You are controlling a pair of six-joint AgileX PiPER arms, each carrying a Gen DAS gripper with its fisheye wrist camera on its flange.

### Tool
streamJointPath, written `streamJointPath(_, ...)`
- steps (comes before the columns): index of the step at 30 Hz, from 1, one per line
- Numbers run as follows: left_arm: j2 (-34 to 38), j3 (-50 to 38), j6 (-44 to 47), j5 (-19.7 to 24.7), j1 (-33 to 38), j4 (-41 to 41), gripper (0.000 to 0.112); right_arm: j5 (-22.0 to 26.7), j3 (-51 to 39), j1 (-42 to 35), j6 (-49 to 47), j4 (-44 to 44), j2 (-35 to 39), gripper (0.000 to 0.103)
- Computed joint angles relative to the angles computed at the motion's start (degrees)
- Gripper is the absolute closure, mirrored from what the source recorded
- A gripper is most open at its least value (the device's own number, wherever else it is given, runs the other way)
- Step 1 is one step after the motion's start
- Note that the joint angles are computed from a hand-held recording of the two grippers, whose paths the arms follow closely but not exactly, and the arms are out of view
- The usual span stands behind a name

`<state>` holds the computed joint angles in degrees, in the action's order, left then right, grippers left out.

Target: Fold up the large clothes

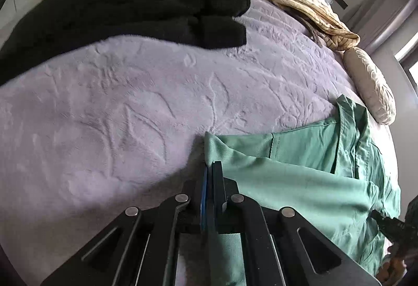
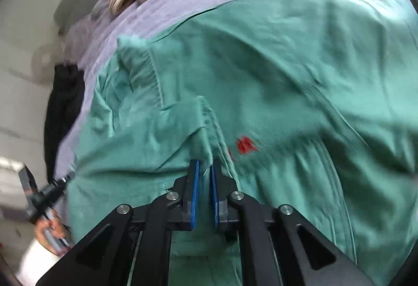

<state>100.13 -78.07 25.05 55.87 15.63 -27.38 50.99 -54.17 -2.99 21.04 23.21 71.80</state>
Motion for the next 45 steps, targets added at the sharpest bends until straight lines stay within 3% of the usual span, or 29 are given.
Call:
streamJointPath(1,-0.5,-0.3,0.3,0.4,0.3,0.2,0.107,0.5,-0.5,0.2,1.9,-2.0,-1.2,0.086)
streamJointPath(3,-0.9,-1.1,0.6,1.5,0.3,1.6,0.107,-0.2,-1.7,0.4,2.2,-3.7,-2.5,0.061)
streamJointPath(4,-1.0,-1.4,0.8,2.0,0.2,2.3,0.107,-1.1,-2.6,0.3,1.4,-4.1,-2.2,0.030)
streamJointPath(5,-1.2,-1.3,0.4,1.9,-0.1,3.0,0.107,-1.7,-3.7,-0.4,-0.8,-3.1,-0.8,0.020)
streamJointPath(6,-1.5,-1.1,0.0,1.7,-0.3,3.5,0.107,-1.3,-5.1,-1.4,-3.7,-0.6,1.9,0.020)
streamJointPath(9,-2.6,0.3,-1.0,1.1,-0.5,3.5,0.107,-0.3,-7.8,-0.7,-4.2,0.4,8.5,0.026)
streamJointPath(10,-3.2,0.9,-1.5,0.9,-0.6,4.0,0.107,0.0,-8.6,0.3,-3.0,-1.0,10.1,0.046)
streamJointPath(11,-3.7,1.3,-1.8,0.6,-0.6,4.4,0.107,1.4,-10.6,1.7,-2.7,-2.2,11.4,0.098)
streamJointPath(15,-6.2,2.7,-1.8,-0.2,0.6,6.4,0.107,-0.6,-14.5,9.7,0.9,-14.8,7.7,0.096)
streamJointPath(18,-9.2,4.8,-0.1,-0.1,1.8,8.4,0.107,-0.1,-15.9,10.5,3.8,-20.2,10.3,0.093)
streamJointPath(20,-11.2,6.3,0.7,0.7,2.6,10.0,0.107,4.0,-16.0,6.7,4.0,-17.1,13.4,0.075)
streamJointPath(22,-13.7,8.5,2.6,2.1,4.7,10.1,0.107,2.8,-12.8,4.5,5.0,-12.3,10.2,0.074)
streamJointPath(25,-17.3,11.9,4.9,4.3,8.0,10.8,0.107,2.2,-9.7,8.5,9.7,-10.1,1.3,0.070)
streamJointPath(27,-19.5,14.3,5.4,5.2,9.9,11.9,0.107,0.0,-8.0,13.6,11.1,-5.8,-2.6,0.054)
streamJointPath(28,-20.7,15.4,5.5,5.4,10.7,12.7,0.107,-2.4,-6.6,18.8,11.3,-1.2,-3.6,0.041)
streamJointPath(29,-22.0,16.8,5.3,5.3,11.3,13.9,0.107,-4.9,-4.9,21.8,9.3,4.5,-3.6,0.036)
streamJointPath(33,-24.3,19.9,5.5,5.3,13.1,16.2,0.107,-18.1,-3.1,40.0,1.6,27.5,8.2,0.036)
streamJointPath(37,-25.2,21.1,7.3,6.7,16.7,16.2,0.107,-27.6,-5.7,46.4,-5.1,40.1,18.1,0.036)
streamJointPath(39,-25.5,21.2,9.8,7.5,19.5,15.0,0.107,-31.8,-7.1,48.0,-7.1,44.0,20.9,0.039)
streamJointPath(41,-25.8,20.9,12.1,8.3,22.1,14.2,0.107,-32.7,-8.1,48.8,-12.2,48.9,22.0,0.100)
streamJointPath(45,-25.7,20.5,13.8,8.2,25.0,14.6,0.107,-31.9,-11.5,50.7,-8.3,45.9,27.1,0.100)
